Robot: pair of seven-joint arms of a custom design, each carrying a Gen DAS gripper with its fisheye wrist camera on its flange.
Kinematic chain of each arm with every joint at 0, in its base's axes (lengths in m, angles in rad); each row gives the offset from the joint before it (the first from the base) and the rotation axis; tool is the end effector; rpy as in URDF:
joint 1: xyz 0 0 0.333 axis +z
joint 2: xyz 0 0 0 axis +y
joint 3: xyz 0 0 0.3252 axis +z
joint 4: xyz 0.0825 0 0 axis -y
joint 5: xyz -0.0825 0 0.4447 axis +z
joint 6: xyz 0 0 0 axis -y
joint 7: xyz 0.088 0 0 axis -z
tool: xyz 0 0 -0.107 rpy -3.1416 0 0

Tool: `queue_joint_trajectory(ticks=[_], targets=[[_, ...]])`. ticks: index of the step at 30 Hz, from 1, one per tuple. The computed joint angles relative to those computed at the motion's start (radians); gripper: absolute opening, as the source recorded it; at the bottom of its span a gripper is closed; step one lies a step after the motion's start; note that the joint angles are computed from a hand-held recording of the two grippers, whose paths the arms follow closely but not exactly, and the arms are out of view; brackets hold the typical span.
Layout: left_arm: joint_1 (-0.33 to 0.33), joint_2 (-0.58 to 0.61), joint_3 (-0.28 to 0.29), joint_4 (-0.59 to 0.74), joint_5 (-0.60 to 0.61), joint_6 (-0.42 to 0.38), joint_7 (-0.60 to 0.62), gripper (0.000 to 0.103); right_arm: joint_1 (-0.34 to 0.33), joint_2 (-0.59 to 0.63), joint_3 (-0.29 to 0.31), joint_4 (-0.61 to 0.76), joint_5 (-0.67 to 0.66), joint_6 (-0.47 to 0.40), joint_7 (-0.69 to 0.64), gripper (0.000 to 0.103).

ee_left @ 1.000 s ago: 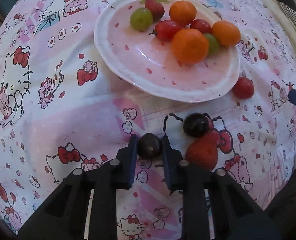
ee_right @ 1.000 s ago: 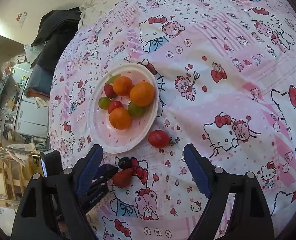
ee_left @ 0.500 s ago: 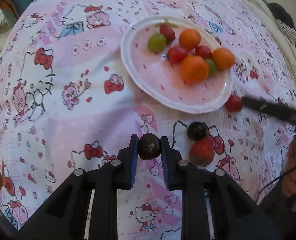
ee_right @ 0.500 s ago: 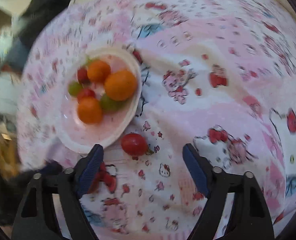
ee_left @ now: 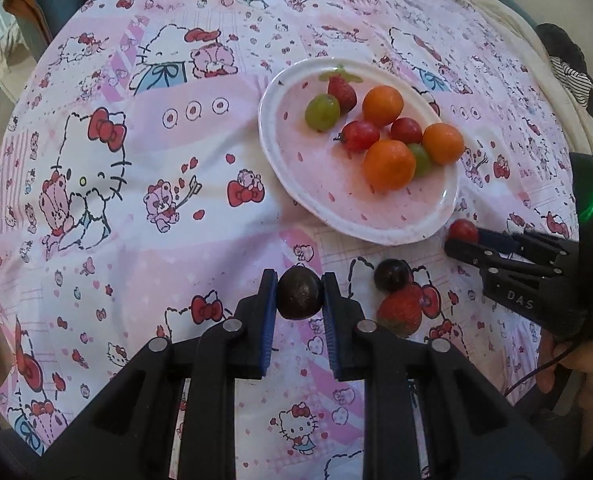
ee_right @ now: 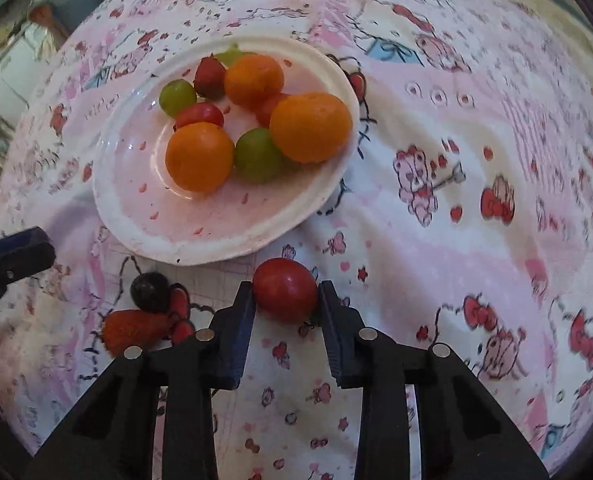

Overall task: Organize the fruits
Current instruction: 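Grasp a dark plum with the left tool while the right tool grasps a red tomato, then lower the plum and tomato onto the white plate and open both tools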

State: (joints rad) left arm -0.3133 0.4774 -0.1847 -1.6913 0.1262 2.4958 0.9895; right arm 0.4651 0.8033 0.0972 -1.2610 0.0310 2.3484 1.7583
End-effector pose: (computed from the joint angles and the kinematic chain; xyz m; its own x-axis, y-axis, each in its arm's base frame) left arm 0.6696 -0.3474 0.3340 0.0053 -0.9864 0.1641 -0.9565 -0.0528 -0.2870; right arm 0.7188 0.4281 0.2855 0.3262 -0.9337 -0.1476 -0.9242 -0.2823 -0.2570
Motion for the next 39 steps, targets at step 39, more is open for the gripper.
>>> queue_joint_trajectory(ticks=[39], targets=[[-0.078, 0.295, 0.088, 0.435, 0.216, -0.001, 0.033, 0.018, -0.049, 0.249, 0.080, 0.421, 0.206, 0.089, -0.108, 0.033]])
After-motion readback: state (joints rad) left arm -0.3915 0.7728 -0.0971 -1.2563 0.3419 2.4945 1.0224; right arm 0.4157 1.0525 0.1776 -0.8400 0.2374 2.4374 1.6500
